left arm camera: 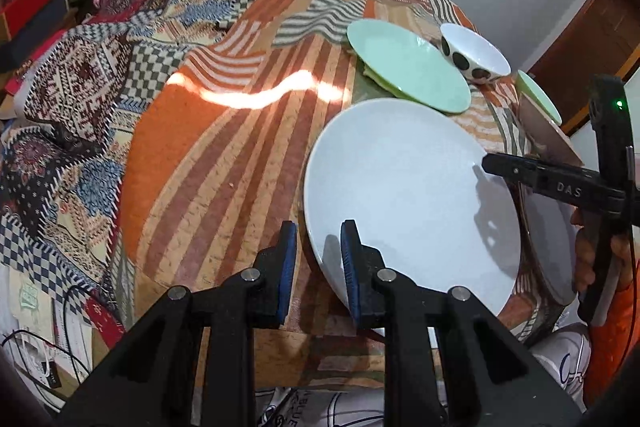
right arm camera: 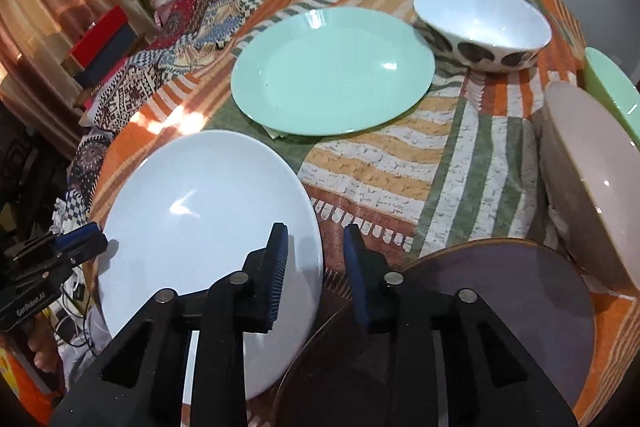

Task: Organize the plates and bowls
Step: 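Lift the white plate with both grippers and carry it toward the purple plate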

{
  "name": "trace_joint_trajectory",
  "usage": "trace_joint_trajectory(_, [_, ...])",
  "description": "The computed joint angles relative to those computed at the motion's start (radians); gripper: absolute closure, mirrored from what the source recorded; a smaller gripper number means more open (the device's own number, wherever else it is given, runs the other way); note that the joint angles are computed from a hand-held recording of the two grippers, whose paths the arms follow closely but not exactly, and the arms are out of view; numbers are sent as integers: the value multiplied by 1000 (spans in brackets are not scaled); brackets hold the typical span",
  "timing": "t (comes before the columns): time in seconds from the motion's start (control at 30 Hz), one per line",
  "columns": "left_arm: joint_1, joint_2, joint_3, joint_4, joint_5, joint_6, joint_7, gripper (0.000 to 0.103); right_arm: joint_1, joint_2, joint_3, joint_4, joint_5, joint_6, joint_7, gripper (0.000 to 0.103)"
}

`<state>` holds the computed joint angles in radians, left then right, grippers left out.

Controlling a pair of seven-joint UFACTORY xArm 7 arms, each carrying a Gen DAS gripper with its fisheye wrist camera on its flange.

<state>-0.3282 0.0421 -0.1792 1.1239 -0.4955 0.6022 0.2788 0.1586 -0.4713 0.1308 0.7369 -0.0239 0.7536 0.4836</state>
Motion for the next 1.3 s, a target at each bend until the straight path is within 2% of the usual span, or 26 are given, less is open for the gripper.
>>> trace_joint_trajectory(0.07, [0, 7, 0, 2, -2, 6, 2, 81, 13, 10, -10, 0, 22, 2, -14, 84])
trace_joint_trajectory(0.3, [9, 26, -1, 14, -17, 12, 9, 81, 32, 12, -8, 12, 53, 19, -14, 82])
trace_joint_trajectory(0.4, [7, 25, 1, 5, 28, -18, -26, 81, 58, 2, -21, 6, 93, 26, -57, 82])
trace_joint_trajectory(0.5, [21, 33, 1, 16, -34, 13, 13, 81, 54, 7, -16, 2, 92, 18, -64, 81])
trace_joint_trajectory(0.67, [20, 21, -2, -2, -35, 9, 38, 80, 51, 34, -11, 12, 86, 8, -82, 78])
trace_joint_trajectory(0.8, [17, 19, 0, -4, -29, 8, 31, 80, 46, 49, 8, 18, 58, -4, -64, 74])
trace_joint_trajectory(1.0, [4, 11, 0, -1, 53, 1, -31, 79, 45, 22, 3, 0, 68, -25, -22, 77])
trace_joint_trajectory(1.3, [-10, -28, -4, 3, 35, -27, -25, 79, 29, -90, 14, -39, 48, -63, 32, 77])
